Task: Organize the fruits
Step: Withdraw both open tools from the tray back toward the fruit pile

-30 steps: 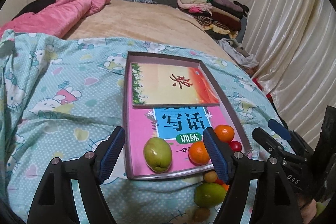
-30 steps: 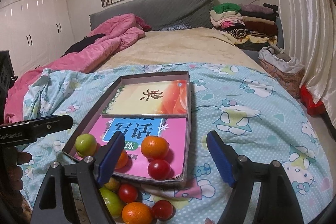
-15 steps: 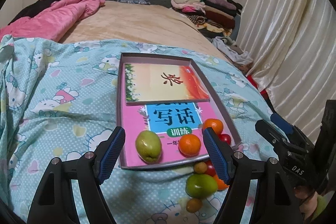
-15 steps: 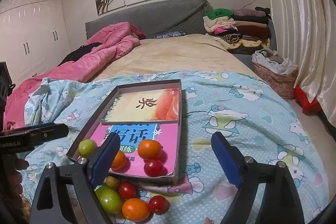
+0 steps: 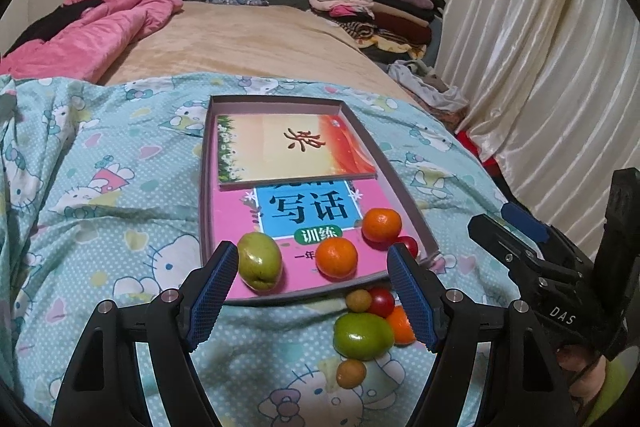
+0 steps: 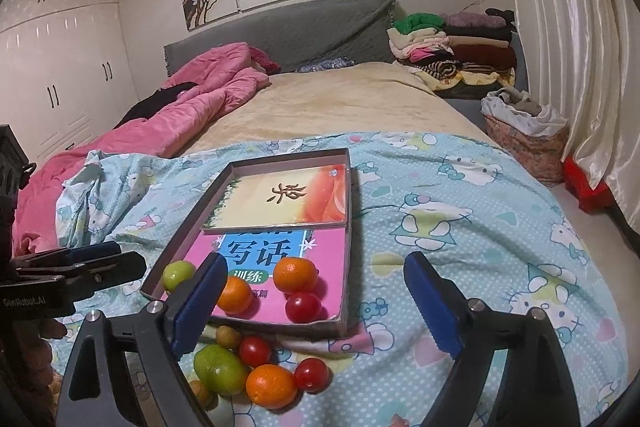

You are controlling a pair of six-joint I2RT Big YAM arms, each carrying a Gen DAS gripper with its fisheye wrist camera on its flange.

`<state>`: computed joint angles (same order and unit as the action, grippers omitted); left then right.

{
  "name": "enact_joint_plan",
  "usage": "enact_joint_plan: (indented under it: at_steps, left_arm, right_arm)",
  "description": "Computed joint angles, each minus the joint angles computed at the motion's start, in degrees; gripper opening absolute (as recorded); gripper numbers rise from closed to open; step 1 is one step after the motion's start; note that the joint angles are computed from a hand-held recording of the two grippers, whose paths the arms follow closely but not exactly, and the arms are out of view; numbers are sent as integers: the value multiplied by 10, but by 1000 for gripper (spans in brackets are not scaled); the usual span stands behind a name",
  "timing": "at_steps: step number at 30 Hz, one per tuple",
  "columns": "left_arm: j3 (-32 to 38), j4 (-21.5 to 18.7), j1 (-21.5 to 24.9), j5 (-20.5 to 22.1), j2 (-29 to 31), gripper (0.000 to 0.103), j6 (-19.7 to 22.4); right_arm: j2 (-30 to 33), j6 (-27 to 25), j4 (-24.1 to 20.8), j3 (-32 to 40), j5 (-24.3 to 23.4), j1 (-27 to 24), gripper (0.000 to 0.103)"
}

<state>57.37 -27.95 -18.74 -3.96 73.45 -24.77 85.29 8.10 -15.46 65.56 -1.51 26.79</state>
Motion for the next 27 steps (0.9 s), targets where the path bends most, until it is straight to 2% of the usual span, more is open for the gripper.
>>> enact_joint_plan:
  at_steps: [27]
  left_arm:
    - [-4, -47, -35, 21, 9, 78, 56]
  right_arm:
    - [-20, 10, -57, -14, 13, 11, 92]
